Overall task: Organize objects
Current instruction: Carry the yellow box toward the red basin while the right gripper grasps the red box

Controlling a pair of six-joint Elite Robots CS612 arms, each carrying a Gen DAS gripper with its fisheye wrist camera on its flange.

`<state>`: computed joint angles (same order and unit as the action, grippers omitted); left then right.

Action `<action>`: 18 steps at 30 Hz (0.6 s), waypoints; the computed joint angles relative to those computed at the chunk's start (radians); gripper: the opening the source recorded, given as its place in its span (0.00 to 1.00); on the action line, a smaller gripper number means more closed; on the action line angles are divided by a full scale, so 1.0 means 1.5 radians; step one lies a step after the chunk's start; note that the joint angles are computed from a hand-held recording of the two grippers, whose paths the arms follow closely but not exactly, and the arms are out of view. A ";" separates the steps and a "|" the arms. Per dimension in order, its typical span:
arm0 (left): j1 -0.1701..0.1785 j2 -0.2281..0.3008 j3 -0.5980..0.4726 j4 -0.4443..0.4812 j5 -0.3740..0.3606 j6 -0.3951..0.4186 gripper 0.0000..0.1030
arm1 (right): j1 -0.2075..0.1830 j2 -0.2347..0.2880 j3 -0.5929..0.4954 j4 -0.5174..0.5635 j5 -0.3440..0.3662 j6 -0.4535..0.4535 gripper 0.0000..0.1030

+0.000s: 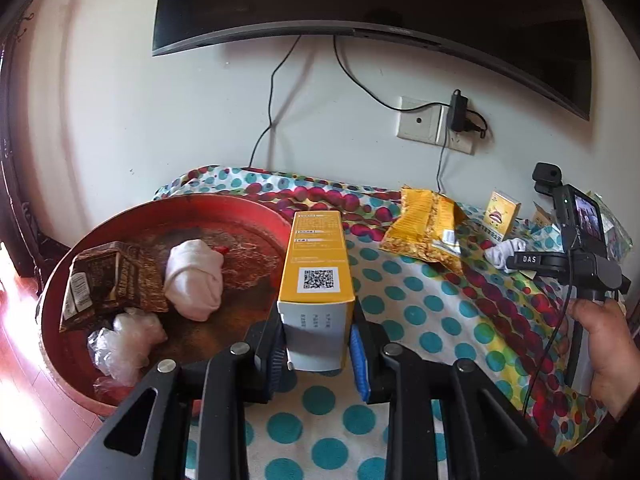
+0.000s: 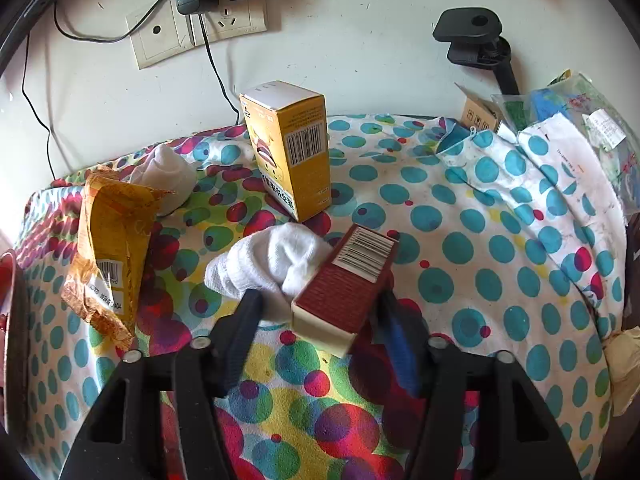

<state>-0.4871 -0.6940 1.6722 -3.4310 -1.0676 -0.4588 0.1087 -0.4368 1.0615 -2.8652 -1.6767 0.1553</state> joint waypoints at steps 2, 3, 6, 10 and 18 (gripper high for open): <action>0.006 -0.004 0.004 0.005 0.009 -0.013 0.27 | 0.000 0.000 0.003 -0.005 -0.003 0.000 0.34; 0.008 -0.006 0.006 0.007 0.012 -0.018 0.27 | 0.000 -0.002 0.008 -0.011 -0.001 0.000 0.33; 0.016 -0.010 0.013 0.005 0.022 -0.027 0.27 | -0.002 -0.007 0.023 -0.025 -0.002 0.000 0.29; 0.024 -0.012 0.017 0.015 0.024 -0.041 0.27 | -0.012 -0.015 0.047 -0.044 0.018 0.022 0.26; 0.031 -0.010 0.016 0.031 0.034 -0.047 0.27 | -0.027 -0.037 0.098 -0.098 0.051 0.016 0.26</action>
<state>-0.4412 -0.7091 1.6961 -3.3850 -1.0174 -0.5286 0.0687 -0.4916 1.2088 -3.0115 -1.5999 0.1793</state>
